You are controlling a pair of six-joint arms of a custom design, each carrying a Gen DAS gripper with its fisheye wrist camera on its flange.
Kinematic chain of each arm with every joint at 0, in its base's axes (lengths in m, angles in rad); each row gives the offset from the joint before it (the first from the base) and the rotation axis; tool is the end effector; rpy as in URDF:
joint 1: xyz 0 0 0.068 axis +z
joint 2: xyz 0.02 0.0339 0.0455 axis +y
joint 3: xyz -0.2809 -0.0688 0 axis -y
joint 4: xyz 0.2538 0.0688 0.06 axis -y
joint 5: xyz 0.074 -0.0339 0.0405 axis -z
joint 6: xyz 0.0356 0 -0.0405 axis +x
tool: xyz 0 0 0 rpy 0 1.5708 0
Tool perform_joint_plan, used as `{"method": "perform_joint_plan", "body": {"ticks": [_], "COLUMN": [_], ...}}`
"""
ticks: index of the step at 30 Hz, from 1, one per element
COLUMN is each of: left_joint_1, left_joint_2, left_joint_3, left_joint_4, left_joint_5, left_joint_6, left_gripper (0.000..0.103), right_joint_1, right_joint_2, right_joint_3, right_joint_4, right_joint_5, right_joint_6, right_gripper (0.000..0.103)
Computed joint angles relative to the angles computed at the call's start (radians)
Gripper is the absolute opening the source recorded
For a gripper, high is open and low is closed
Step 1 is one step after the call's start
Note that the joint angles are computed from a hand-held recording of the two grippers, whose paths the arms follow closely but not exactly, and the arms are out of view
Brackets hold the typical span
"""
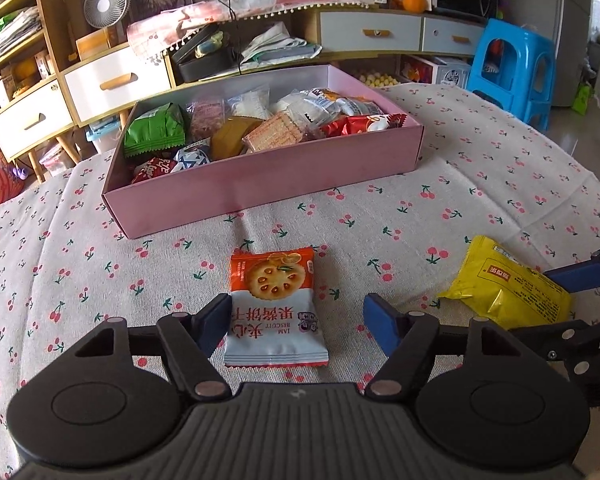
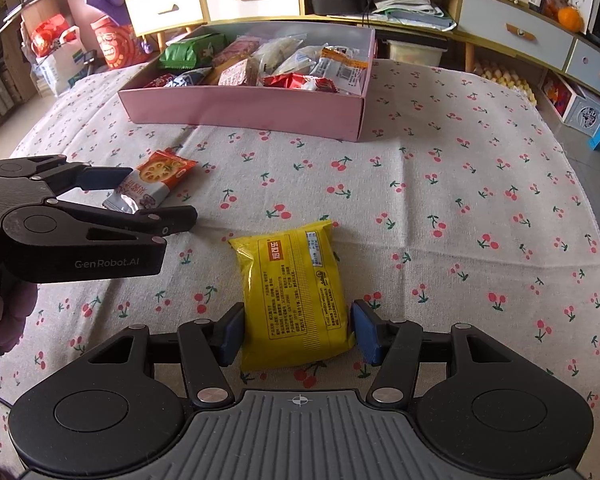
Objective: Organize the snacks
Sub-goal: 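Grasp the orange-white biscuit packet with the left gripper while the right grasps the yellow packet, then carry the biscuit packet into the box with the left gripper while the right lowers the yellow packet in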
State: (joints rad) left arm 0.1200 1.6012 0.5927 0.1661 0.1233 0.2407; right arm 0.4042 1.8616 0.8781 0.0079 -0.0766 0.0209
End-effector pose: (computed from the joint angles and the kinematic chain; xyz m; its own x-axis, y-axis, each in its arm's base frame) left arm 0.2858 0.0301 0.1299 -0.7285 0.1504 -0.6684 0.1402 0.9877 0.0696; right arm 0.3230 0.1411 0.1139 -0.7702 -0.3068 -0.5592 -0.4156 0.9065 0.0751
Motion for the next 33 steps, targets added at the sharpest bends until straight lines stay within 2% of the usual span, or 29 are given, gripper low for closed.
{"method": "perform_joint_plan", "body": {"ticks": [4,5,26,33], "left_joint_1": [-0.005,-0.006,0.047,0.089], "left_joint_2": [-0.007,-0.008,-0.002,-0.024], "left_joint_3": [0.006,0.008,0.074,0.106], "left_joint_4": [-0.007,-0.011,-0.103,-0.129], "left_joint_5": [-0.029,-0.038,-0.014,0.031], "left_joint_6": [-0.015,-0.019,-0.083,-0.107], "left_gripper": [0.045,0.043,0.036,0.036], "right_joint_1": [0.005,0.007,0.051,0.046], "right_joint_2": [0.0,0.001,0.013,-0.007], "right_joint_3": [0.006,0.008,0.111,0.154], "right_joint_4": [-0.007,-0.01,-0.064,-0.078], "right_joint_5": [0.011,0.014,0.022,0.006], "right_joint_6": [0.001,0.002,0.071,0.114], "right_gripper": [0.055,0.055,0.051,0.051]}}
